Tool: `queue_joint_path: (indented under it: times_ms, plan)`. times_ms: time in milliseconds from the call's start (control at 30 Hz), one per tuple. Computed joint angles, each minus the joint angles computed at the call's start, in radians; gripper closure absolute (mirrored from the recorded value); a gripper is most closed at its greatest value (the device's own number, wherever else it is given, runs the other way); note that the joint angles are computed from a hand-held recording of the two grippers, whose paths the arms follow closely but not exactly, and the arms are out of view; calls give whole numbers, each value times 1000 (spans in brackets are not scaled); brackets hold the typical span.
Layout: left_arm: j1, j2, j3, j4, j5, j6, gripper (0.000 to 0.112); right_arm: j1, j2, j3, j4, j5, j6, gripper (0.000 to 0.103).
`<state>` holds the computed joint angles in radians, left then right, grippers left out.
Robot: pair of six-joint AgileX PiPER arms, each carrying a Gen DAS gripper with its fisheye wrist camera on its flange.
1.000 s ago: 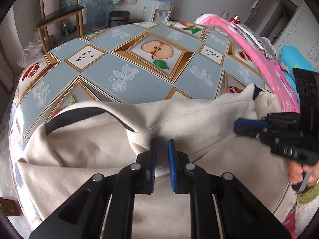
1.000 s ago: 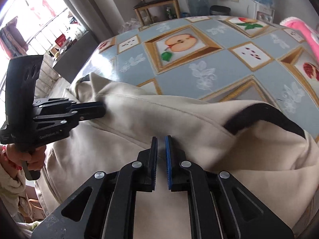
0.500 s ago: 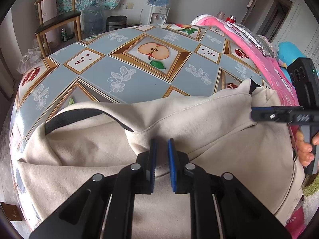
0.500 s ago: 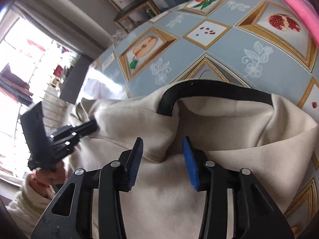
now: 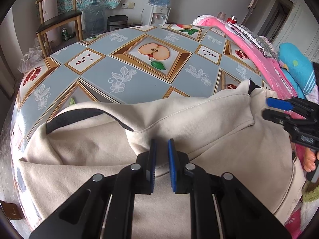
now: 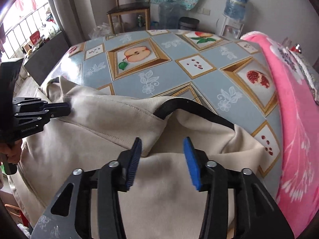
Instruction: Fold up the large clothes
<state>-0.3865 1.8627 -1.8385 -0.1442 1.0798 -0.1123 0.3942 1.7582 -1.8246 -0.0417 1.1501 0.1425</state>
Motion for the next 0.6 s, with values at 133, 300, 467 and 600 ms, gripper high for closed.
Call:
queue_joint_path:
  times_ms: [133,300,467,600]
  plan:
    - [-6,-76,-1,13,37,-4,81,2,-187,140,58,-31,9,23]
    - [-15,-318,142,97,45,-39,75,118,-396,324,36,-52,71,16]
    - [48,-597,389,78,88,-124,73,261,-494,468,78,-102,188,16]
    - [66,-798,605,50,85,-167,73,366,-504,540,113,-174,230,16]
